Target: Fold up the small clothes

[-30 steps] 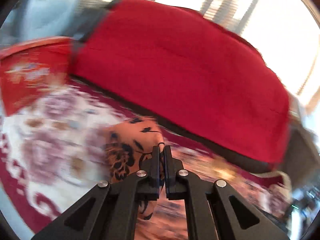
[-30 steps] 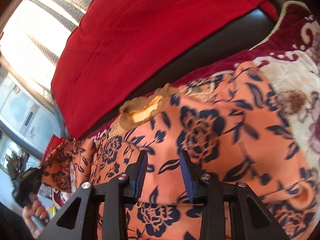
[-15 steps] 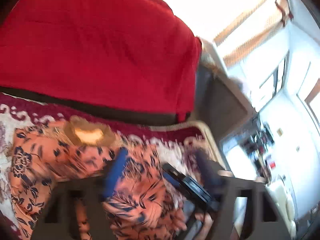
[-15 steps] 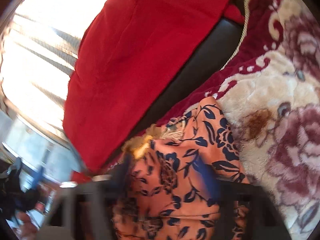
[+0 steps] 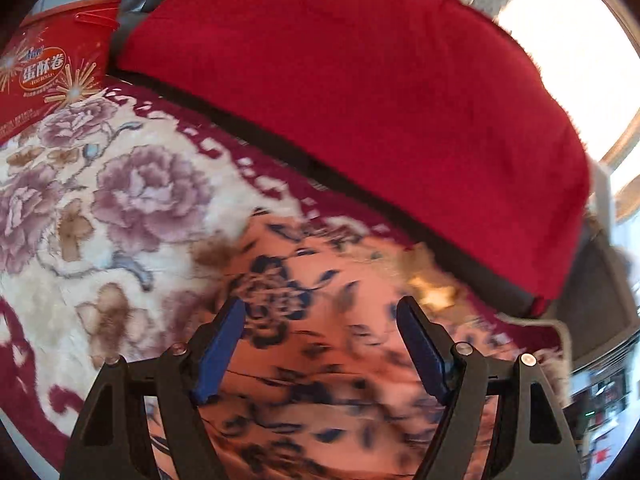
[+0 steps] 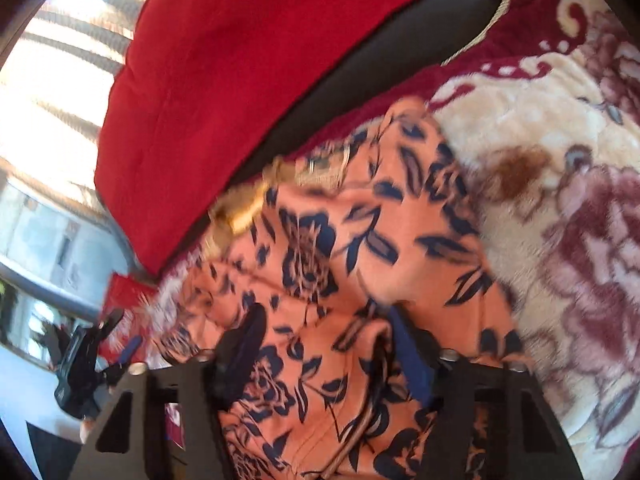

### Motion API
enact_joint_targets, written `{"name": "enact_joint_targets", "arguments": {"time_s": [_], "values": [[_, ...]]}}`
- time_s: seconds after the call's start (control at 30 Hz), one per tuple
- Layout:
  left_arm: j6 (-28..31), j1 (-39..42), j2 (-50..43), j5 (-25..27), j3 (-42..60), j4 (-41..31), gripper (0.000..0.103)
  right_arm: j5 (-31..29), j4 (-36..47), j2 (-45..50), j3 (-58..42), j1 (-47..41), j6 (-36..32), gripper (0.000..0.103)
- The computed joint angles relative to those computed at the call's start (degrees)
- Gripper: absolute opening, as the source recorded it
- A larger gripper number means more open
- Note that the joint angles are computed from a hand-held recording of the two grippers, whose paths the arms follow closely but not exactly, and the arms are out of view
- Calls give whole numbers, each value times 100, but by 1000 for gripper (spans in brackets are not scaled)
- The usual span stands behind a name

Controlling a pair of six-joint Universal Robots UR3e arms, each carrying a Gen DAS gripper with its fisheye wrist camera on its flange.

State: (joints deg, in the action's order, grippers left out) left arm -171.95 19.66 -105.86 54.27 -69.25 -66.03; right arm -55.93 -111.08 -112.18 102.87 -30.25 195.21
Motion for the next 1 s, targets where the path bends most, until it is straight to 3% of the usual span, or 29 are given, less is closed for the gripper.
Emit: {"name": "enact_joint_targets", "arguments": {"time_s": [0.13, 0.2, 0.47, 0.57, 0.77, 0.9, 1.0], "values": [[186, -111, -224, 251, 0, -74, 78, -1558, -114, 717, -810, 1392, 140, 10], [262, -112, -203, 329, -68, -34, 78, -2434, -355, 904, -1147, 2050, 272, 6], [667, -479, -256, 771, -116, 303, 78, -3606, -2079, 927, -1360, 2119, 867, 6], [905, -685, -354, 981, -132, 292, 78, -3144, -2323, 1162, -1186, 1577, 777, 10], [1298, -1124, -373, 1658, -321, 599, 79, -1541, -1644, 964, -575, 274, 1181, 14], [1120, -1021, -416, 1600, -251, 423, 88, -1492, -1668, 94, -394, -121, 1264, 27], [1027, -962, -296, 1549, -582, 677, 92, -1466, -1597, -410, -276, -371, 1227, 84]]}}
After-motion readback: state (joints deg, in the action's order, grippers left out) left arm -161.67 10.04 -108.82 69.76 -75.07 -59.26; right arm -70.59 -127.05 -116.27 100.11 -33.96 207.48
